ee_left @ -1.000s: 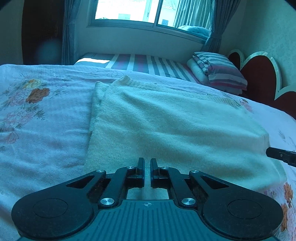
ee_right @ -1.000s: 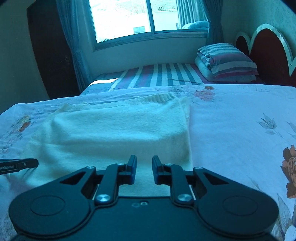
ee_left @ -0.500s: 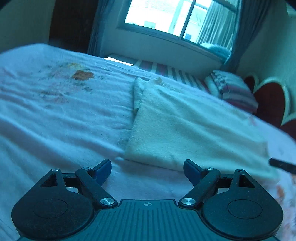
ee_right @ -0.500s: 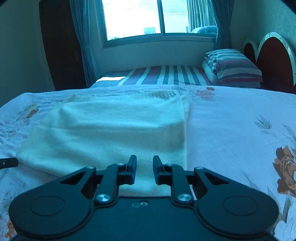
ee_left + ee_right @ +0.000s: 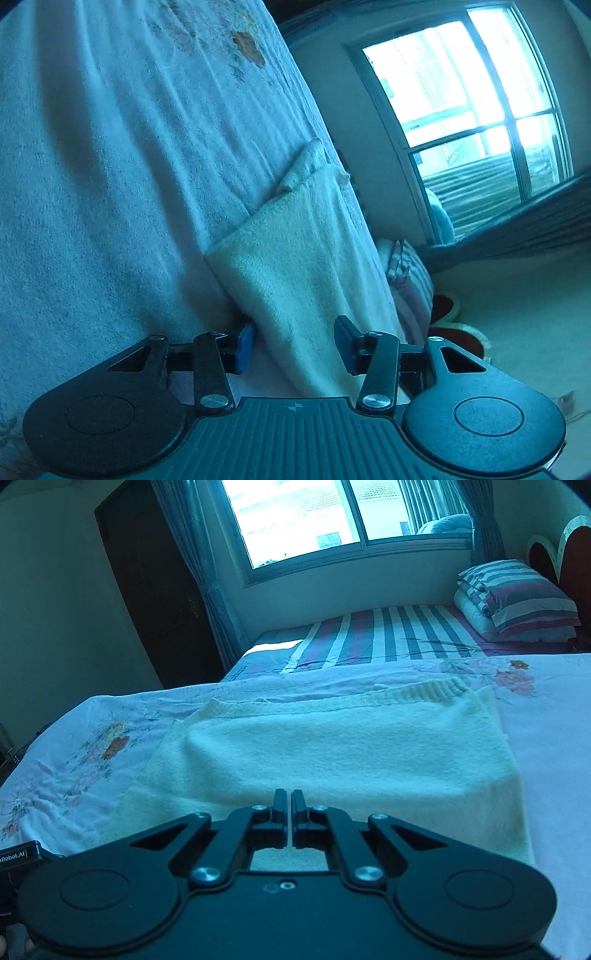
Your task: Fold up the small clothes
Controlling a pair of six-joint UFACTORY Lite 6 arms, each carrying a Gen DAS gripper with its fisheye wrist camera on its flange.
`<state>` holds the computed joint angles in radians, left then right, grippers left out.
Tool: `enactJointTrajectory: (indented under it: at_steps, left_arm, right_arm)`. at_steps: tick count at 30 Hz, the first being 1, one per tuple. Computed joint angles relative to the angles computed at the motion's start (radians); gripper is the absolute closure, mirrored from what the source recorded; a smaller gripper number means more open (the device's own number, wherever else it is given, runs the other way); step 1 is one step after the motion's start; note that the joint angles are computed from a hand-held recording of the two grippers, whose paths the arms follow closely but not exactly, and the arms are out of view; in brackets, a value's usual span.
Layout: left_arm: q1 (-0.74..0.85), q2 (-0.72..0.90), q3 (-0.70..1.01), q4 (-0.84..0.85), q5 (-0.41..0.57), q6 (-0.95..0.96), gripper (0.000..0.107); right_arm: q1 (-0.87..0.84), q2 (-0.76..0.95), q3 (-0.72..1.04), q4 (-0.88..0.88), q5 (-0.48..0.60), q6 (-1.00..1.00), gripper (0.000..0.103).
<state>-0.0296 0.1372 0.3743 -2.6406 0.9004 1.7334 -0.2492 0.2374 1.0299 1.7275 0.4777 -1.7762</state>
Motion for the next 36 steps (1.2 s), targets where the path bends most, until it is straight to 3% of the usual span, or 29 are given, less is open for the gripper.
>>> enactJointTrajectory:
  at_steps: [3,9,14,15,16,18,21,25,27,33,36]
  left_arm:
    - [-0.036,0.050,0.036,-0.066,0.015,0.021,0.060]
    - [-0.148,0.060,0.096,-0.261,-0.064,0.125,0.060]
    - [-0.178,0.121,0.186,-0.326,-0.100,0.177,0.062]
    - [-0.168,0.133,0.203,-0.310,-0.110,0.172,0.070]
    - [-0.155,0.147,0.227,-0.283,-0.147,0.153,0.102]
    - [-0.139,0.172,0.219,-0.284,-0.097,0.120,0.101]
    - [-0.153,0.111,0.163,-0.333,-0.066,0.240,0.101]
    - [-0.129,0.161,0.208,-0.297,-0.095,0.210,0.100]
    - [-0.076,0.186,0.189,-0.223,-0.034,0.149,0.099]
    - [-0.144,0.115,0.180,-0.347,-0.074,0.289,0.101]
    - [-0.120,0.103,0.181,-0.296,-0.114,0.292,0.101]
  right_arm:
    - [0.025,0.047,0.034,0.006,-0.012,0.013,0.099]
    - [0.046,0.103,0.081,0.028,-0.022,0.028,0.099]
    - [0.054,0.143,0.108,0.010,-0.016,0.038,0.099]
    - [0.055,0.161,0.123,-0.018,-0.017,0.062,0.100]
    - [0.062,0.178,0.135,-0.043,-0.035,0.080,0.101]
    - [0.067,0.194,0.142,-0.052,-0.051,0.083,0.103]
    - [0.054,0.159,0.113,-0.021,-0.019,0.036,0.099]
    - [0.047,0.209,0.149,-0.065,-0.018,0.075,0.103]
    - [0.049,0.209,0.153,-0.079,-0.021,0.080,0.103]
    - [0.039,0.213,0.140,-0.033,-0.004,0.023,0.103]
    - [0.038,0.207,0.137,-0.038,-0.005,0.038,0.103]
